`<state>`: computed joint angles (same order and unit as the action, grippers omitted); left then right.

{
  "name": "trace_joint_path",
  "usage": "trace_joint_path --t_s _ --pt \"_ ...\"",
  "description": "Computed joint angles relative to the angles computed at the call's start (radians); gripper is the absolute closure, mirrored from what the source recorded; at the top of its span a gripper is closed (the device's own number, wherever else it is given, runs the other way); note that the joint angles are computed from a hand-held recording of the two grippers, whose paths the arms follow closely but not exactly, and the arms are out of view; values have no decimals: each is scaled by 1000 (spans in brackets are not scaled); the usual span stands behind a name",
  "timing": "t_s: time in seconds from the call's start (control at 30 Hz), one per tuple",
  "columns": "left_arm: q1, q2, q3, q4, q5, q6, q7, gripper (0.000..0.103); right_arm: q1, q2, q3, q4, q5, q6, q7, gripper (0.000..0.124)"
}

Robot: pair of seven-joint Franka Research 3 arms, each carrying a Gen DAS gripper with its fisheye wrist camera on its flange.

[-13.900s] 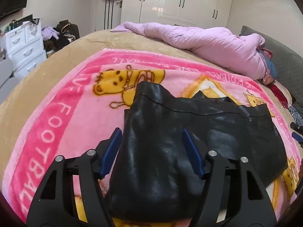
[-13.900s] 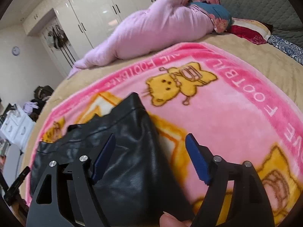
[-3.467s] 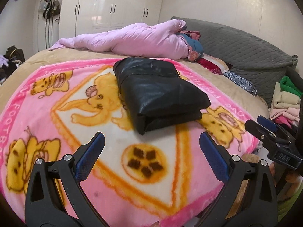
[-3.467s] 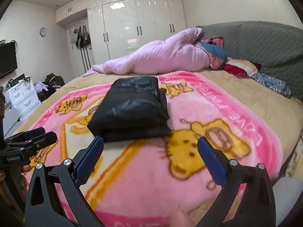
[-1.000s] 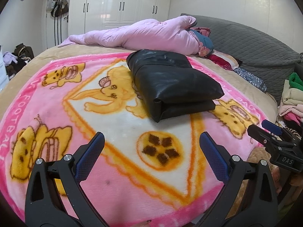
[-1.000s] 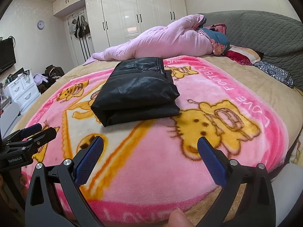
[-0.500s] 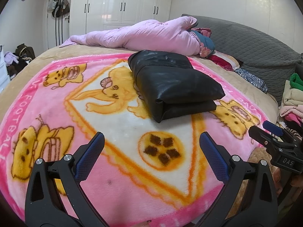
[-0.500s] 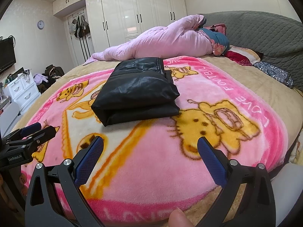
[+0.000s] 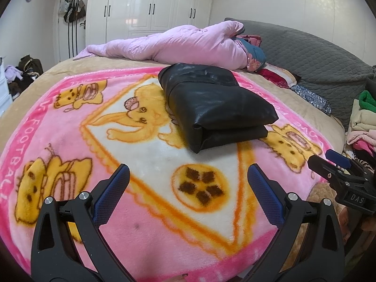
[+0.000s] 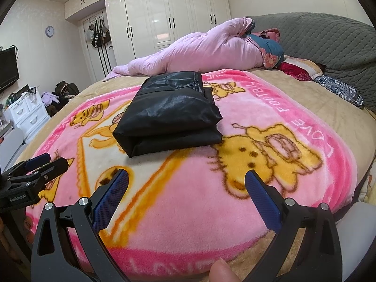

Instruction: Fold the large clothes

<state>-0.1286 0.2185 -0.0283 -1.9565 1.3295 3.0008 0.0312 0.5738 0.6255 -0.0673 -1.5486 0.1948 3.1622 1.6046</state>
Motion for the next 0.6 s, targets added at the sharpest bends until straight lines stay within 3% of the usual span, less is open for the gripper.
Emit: trace_joint_path --t_s 0.3,0.6 --pt "2 1 0 -2 -26 7 27 9 8 -4 -8 -2 -1 -7 8 25" --pt "6 13 -1 -16 -146 16 141 9 22 -10 -30 -14 -7 -20 33 25"
